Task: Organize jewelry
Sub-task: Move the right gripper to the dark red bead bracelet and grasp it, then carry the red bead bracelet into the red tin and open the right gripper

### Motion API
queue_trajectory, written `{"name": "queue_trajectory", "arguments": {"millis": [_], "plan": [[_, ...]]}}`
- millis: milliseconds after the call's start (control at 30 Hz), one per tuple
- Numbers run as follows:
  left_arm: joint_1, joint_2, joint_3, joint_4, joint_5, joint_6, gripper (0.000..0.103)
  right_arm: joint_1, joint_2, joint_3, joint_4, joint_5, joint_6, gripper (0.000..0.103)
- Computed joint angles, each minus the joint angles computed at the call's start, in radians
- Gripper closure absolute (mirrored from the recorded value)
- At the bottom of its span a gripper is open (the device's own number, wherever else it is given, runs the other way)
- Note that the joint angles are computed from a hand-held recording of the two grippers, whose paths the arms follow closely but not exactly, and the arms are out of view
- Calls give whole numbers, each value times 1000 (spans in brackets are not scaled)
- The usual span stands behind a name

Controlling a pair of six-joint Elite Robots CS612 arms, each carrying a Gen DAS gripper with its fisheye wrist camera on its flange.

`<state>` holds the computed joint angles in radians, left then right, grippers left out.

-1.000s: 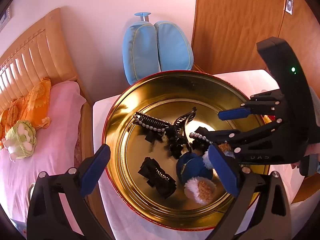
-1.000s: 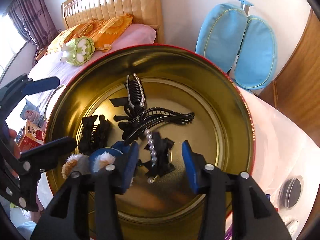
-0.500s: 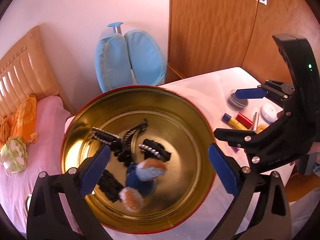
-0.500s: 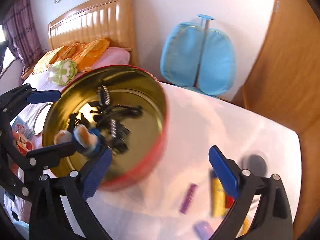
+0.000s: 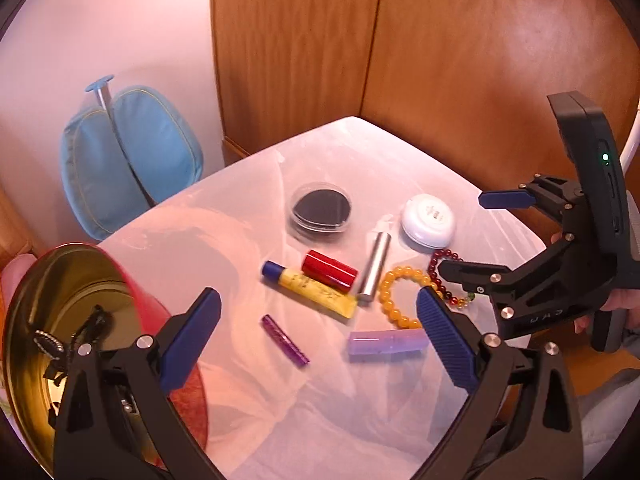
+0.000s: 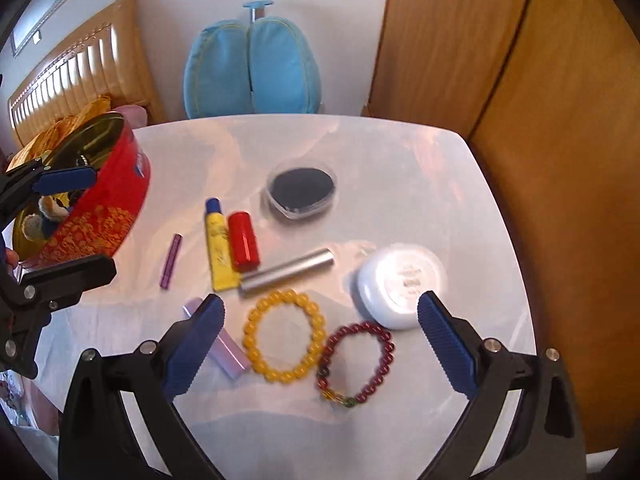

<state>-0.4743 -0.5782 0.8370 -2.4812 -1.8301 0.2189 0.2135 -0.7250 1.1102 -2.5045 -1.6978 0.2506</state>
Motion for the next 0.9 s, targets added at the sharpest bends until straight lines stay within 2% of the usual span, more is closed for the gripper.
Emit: {"name": "queue_trajectory", "arguments": {"millis": [233, 333, 467, 533, 667, 767, 833, 867, 900], "plan": [[-26, 2, 43, 52, 8, 48, 7, -20, -29, 102, -1, -39, 64, 5], [-30, 3, 40, 81, 6, 56, 7, -27, -28, 120, -8, -28, 82, 6], [-32, 1, 54, 55, 23, 75, 8, -33, -22, 128, -6, -7, 94, 24], [-32, 3, 63, 19, 26, 91, 8, -34, -19, 130, -8, 2, 99, 24], [-35, 24, 24, 61, 29, 104, 8, -37, -19, 143, -33, 30, 101, 27], [-39, 36, 2, 86, 40, 110, 7, -38, -14, 135, -11, 56, 94, 42], [-39, 41, -7, 98, 30, 111, 7, -37, -15, 139, -24, 55, 91, 46], [-40, 42, -9, 101, 28, 115, 8, -36, -16, 142, -27, 57, 88, 56], [-41, 42, -9, 104, 28, 119, 8, -36, -19, 145, -33, 57, 84, 77]]}}
